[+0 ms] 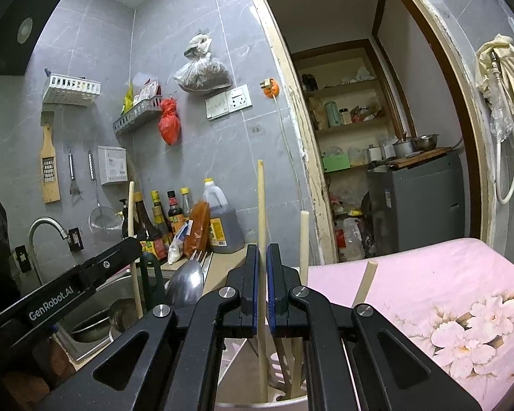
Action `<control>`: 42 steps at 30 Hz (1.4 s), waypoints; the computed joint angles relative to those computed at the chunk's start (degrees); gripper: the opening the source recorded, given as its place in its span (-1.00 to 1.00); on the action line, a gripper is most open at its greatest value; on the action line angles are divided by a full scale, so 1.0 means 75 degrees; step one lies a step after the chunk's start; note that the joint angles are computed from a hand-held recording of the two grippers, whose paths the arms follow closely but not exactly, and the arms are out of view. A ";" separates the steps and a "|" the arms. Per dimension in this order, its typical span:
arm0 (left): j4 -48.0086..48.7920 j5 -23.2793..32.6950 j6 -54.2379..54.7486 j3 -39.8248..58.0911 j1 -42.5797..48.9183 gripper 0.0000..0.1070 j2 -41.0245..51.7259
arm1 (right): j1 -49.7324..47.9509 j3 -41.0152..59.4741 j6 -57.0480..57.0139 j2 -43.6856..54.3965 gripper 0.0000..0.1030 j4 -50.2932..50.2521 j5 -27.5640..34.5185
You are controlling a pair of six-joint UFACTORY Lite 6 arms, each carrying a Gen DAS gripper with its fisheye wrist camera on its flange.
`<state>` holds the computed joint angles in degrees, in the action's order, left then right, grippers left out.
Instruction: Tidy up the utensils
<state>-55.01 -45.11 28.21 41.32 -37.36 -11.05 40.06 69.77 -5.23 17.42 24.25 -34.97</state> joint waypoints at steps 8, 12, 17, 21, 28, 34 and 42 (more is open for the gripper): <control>-0.0274 0.0394 0.0277 -0.0123 0.0051 -0.90 -0.0192 | -0.0059 -0.0191 0.0265 -0.0136 -0.72 -0.0267 0.0086; -0.0609 0.0820 0.0546 -0.0051 0.0116 -0.90 -0.0295 | -0.0066 -0.0221 0.0233 -0.0253 -0.62 -0.0233 0.0244; -0.1129 0.1273 0.1091 0.0112 0.0115 -0.58 -0.0396 | -0.0004 -0.0352 -0.0107 -0.0600 -0.38 0.0133 0.0393; -0.1775 0.1461 0.1692 0.0243 -0.0011 -0.42 -0.0642 | 0.0064 -0.0464 -0.0665 -0.1036 -0.21 0.0726 0.0633; -0.3657 0.1340 0.3605 0.0827 -0.0464 -0.06 -0.0974 | 0.0009 -0.0895 -0.2170 -0.2248 -0.01 0.2231 0.1202; -0.5202 0.0608 0.5067 0.1445 -0.1252 0.41 -0.1112 | -0.0272 -0.1283 -0.4126 -0.3392 0.34 0.4046 0.1842; -0.6133 -0.1545 0.5511 0.2134 -0.3104 0.92 -0.0919 | -0.0779 -0.2151 -0.7790 -0.5305 0.77 0.7454 0.2425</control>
